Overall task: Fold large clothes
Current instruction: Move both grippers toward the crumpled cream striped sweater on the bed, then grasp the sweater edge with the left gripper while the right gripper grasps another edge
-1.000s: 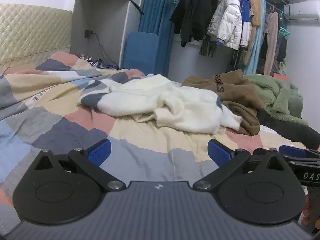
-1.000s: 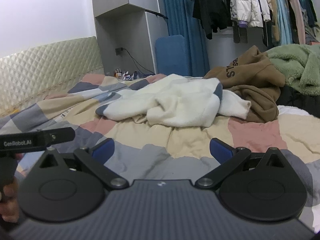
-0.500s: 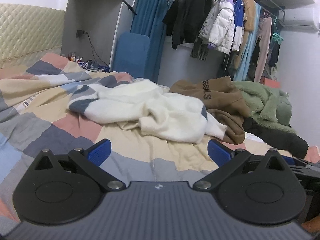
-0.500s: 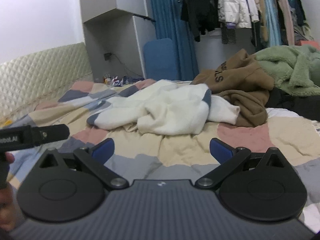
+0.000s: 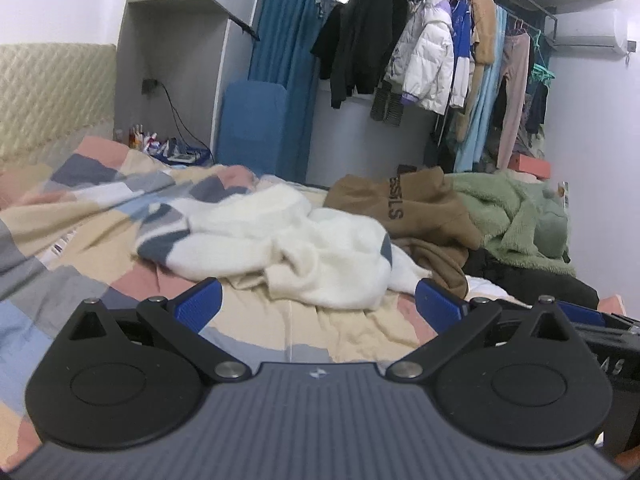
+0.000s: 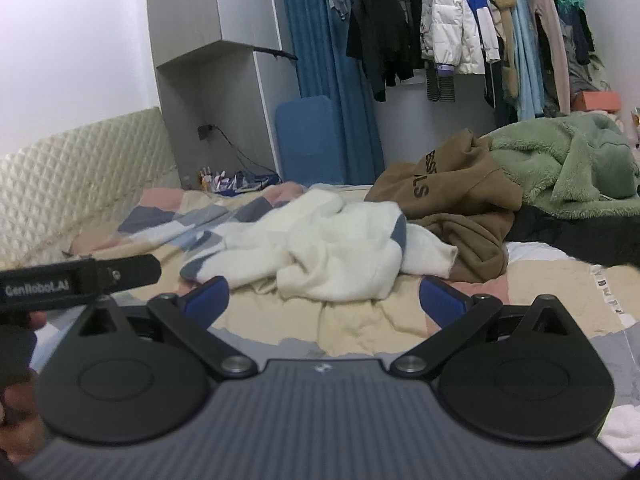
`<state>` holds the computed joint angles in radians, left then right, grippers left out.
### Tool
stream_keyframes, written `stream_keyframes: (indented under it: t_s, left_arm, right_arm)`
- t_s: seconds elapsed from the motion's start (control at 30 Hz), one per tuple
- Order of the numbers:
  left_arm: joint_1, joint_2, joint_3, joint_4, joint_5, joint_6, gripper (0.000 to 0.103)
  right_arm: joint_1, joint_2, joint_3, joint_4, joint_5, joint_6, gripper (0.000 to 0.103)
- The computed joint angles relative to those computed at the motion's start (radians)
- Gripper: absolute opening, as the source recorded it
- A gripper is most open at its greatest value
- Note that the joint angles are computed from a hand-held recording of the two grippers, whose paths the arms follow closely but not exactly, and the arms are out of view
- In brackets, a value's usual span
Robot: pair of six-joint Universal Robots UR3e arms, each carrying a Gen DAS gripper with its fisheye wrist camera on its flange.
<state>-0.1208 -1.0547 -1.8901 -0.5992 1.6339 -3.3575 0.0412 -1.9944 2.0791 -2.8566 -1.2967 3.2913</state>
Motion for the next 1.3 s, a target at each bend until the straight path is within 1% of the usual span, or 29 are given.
stream_keyframes:
  t_s: [0.07,0.1,0.2,0.27,0.33,0.37,0.43,0.47,0.5,0.6,0.67,0.73,0.77,0.83,0.9,1.03,1.1,1.2,1.23,1.3]
  left_arm:
    - [0.035,0.034,0.023,-0.052,-0.042,-0.002,0.103]
    - [0.061,0.050,0.037,-0.080,-0.070,0.001,0.103]
    - [0.120,0.087,0.068,-0.149,-0.120,0.023,0.103]
    - [0.191,0.120,0.080,-0.195,-0.193,0.045,0.103]
    - [0.275,0.156,0.081,-0.232,-0.291,0.064,0.103]
    - [0.306,0.175,0.073,-0.233,-0.322,0.071,0.103]
    - [0.328,0.177,0.059,-0.218,-0.332,0.085,0.103]
    - [0.360,0.187,0.049,-0.225,-0.358,0.098,0.103]
    - [0.360,0.170,0.033,-0.193,-0.357,0.099,0.103]
    - [0.414,0.133,-0.020,-0.132,-0.400,0.127,0.103]
    - [0.447,0.073,-0.053,-0.065,-0.430,0.138,0.103]
    - [0.466,-0.009,-0.064,-0.004,-0.447,0.156,0.103]
    - [0.459,-0.071,-0.054,0.037,-0.436,0.157,0.103]
    - [0.469,-0.178,-0.036,0.107,-0.446,0.155,0.103]
    - [0.473,-0.297,0.015,0.146,-0.461,0.145,0.103]
    - [0.469,-0.535,0.156,0.201,-0.446,0.127,0.103]
    - [0.467,-0.661,0.249,0.207,-0.437,0.107,0.103]
    - [0.471,-0.851,0.407,0.186,-0.449,0.062,0.103]
    - [0.466,-0.908,0.453,0.184,-0.438,0.047,0.103]
    - [0.447,-1.031,0.544,0.222,-0.393,0.025,0.103]
  right_arm:
    - [-0.049,-0.035,-0.010,0.042,0.063,0.019,0.103]
    - [-0.061,-0.045,-0.018,0.062,0.075,0.024,0.103]
    - [-0.041,-0.048,-0.057,0.103,0.039,0.041,0.103]
    - [-0.041,-0.047,-0.074,0.119,0.052,0.053,0.103]
    - [-0.025,-0.037,-0.073,0.101,0.043,0.057,0.103]
    - [-0.010,-0.021,-0.075,0.088,0.029,0.058,0.103]
    - [0.008,0.018,-0.074,0.054,0.017,0.062,0.103]
    - [0.019,0.044,-0.077,0.035,0.004,0.068,0.103]
    - [0.025,0.074,-0.086,0.025,-0.005,0.078,0.103]
    - [0.024,0.144,-0.096,-0.005,-0.007,0.131,0.103]
    - [0.021,0.176,-0.080,-0.051,-0.008,0.168,0.103]
    - [0.018,0.229,-0.073,-0.101,-0.007,0.173,0.103]
    - [0.012,0.256,-0.083,-0.098,0.002,0.181,0.103]
    - [0.002,0.325,-0.105,-0.125,0.033,0.215,0.103]
    - [0.008,0.397,-0.150,-0.128,0.048,0.240,0.103]
    - [0.032,0.586,-0.318,-0.097,0.074,0.292,0.103]
    - [0.044,0.684,-0.425,-0.058,0.087,0.325,0.103]
    - [0.064,0.834,-0.593,0.008,0.085,0.383,0.103]
    - [0.071,0.893,-0.659,0.033,0.087,0.406,0.103]
    - [0.080,0.992,-0.769,0.076,0.094,0.437,0.103]
